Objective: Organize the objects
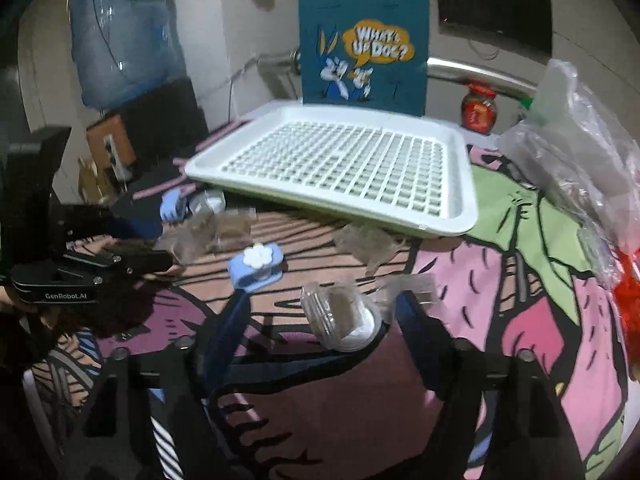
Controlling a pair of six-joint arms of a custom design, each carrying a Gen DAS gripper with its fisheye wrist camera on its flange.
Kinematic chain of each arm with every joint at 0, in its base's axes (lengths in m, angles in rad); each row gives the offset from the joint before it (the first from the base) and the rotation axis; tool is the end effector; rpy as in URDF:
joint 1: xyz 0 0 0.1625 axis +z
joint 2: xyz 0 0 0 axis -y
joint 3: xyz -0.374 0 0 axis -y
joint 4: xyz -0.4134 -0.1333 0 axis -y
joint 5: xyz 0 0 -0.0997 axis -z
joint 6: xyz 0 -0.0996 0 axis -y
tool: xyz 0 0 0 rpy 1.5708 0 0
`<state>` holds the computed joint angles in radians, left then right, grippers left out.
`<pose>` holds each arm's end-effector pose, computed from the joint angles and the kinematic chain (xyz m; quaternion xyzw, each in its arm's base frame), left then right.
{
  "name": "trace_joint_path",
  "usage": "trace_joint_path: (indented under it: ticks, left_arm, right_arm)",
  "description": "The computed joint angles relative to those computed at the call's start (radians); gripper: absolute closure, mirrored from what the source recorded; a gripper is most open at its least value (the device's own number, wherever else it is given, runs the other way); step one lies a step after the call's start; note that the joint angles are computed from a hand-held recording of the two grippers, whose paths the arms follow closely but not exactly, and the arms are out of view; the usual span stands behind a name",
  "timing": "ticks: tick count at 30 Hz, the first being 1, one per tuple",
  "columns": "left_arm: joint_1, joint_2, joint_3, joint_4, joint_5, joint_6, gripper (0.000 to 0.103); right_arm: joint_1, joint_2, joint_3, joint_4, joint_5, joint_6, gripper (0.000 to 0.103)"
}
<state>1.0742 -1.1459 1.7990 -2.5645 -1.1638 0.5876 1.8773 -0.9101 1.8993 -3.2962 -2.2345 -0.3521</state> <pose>-0.1373 -0.6160 0.1991 0.4686 0.8445 -0.1568 0.2065 0.2446 -0.5343 0.1212 0.1743 -0.8726 0.3332 0.3116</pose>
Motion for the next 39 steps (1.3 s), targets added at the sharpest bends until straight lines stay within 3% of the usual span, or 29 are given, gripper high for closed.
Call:
trace_joint_path:
  ticks: [1, 2, 4, 5, 7, 11, 18, 23, 24, 27, 31, 33, 39]
  left_arm:
    - [0.003, 0.004, -0.003, 0.003, 0.000, -0.005, 0.075]
    - [0.005, 0.006, -0.010, 0.019, 0.003, -0.015, 0.076]
    - [0.012, -0.001, -0.011, 0.025, -0.016, -0.026, 0.088]
    - [0.017, -0.006, -0.012, 0.035, -0.032, -0.034, 0.088]
    - [0.016, -0.016, 0.001, 0.013, -0.032, -0.033, 0.088]
    - [0.011, -0.056, 0.043, -0.035, -0.053, -0.036, 0.088]
    - [0.005, -0.089, 0.065, -0.080, -0.094, -0.062, 0.088]
    - [0.003, -0.086, 0.065, -0.103, -0.104, -0.084, 0.088]
    - [0.002, -0.084, 0.065, -0.110, -0.108, -0.089, 0.088]
    - [-0.004, -0.072, 0.062, -0.152, -0.128, -0.091, 0.088]
    - [-0.016, -0.048, 0.065, -0.232, -0.131, -0.072, 0.088]
    - [-0.019, -0.036, 0.068, -0.264, -0.121, -0.063, 0.088]
    - [-0.015, -0.025, 0.084, -0.333, -0.124, -0.034, 0.088]
  right_arm:
    - [-0.011, 0.000, -0.006, 0.030, 0.004, 0.024, 0.059]
    - [-0.018, 0.000, -0.008, 0.045, 0.004, 0.038, 0.070]
    - [-0.028, -0.013, -0.002, 0.050, 0.020, 0.063, 0.081]
    - [-0.030, -0.018, 0.007, 0.030, 0.033, 0.058, 0.083]
    - [-0.030, -0.024, 0.019, -0.002, 0.044, 0.049, 0.086]
    - [-0.045, -0.055, 0.054, -0.040, 0.147, 0.054, 0.087]
    - [-0.081, -0.129, 0.106, -0.063, 0.396, 0.117, 0.087]
    - [-0.093, -0.145, 0.118, -0.062, 0.441, 0.165, 0.087]
    - [-0.082, -0.138, 0.115, -0.078, 0.409, 0.153, 0.087]
    - [-0.006, -0.062, 0.066, -0.185, 0.189, 0.028, 0.087]
    - [0.046, 0.015, 0.015, -0.342, 0.089, -0.097, 0.087]
    - [0.056, 0.044, -0.006, -0.402, 0.082, -0.158, 0.087]
    - [0.037, 0.072, -0.022, -0.387, 0.091, -0.165, 0.087]
